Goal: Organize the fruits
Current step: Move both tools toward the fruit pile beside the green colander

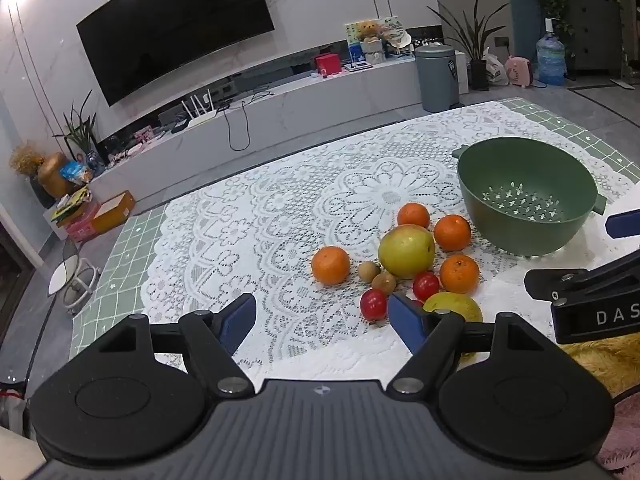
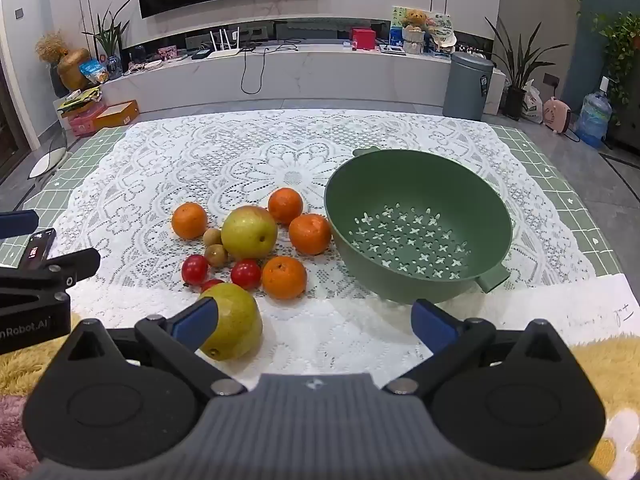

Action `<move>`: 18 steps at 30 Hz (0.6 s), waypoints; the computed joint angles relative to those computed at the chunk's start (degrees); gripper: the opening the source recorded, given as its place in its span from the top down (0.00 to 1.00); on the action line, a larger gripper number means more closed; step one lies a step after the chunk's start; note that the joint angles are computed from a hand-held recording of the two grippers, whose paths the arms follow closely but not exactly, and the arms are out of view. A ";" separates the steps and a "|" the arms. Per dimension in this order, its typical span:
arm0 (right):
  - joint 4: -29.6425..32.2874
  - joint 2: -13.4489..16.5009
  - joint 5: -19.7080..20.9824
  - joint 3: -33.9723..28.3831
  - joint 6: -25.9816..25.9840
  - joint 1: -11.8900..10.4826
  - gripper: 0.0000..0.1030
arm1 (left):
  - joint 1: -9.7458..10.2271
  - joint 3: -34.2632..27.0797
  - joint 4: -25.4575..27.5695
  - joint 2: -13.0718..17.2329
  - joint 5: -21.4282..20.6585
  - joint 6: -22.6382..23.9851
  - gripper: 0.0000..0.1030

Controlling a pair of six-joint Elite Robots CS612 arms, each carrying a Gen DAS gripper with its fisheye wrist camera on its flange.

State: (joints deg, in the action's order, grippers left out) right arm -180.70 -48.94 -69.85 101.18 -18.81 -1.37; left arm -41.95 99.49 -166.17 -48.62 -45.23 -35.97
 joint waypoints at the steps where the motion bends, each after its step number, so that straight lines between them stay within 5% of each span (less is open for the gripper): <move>1: -0.12 0.05 0.12 -0.01 0.08 -0.01 0.04 | 0.08 0.07 -0.27 -0.07 -0.57 -0.11 0.16; 18: 0.05 0.05 -0.19 0.04 -0.04 0.11 0.04 | 0.59 0.07 2.50 -0.59 -2.80 -2.67 0.18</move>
State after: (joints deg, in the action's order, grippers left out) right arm -180.65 -48.89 -70.04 101.22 -18.85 -1.26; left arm -41.36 99.56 -163.67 -49.21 -48.04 -38.64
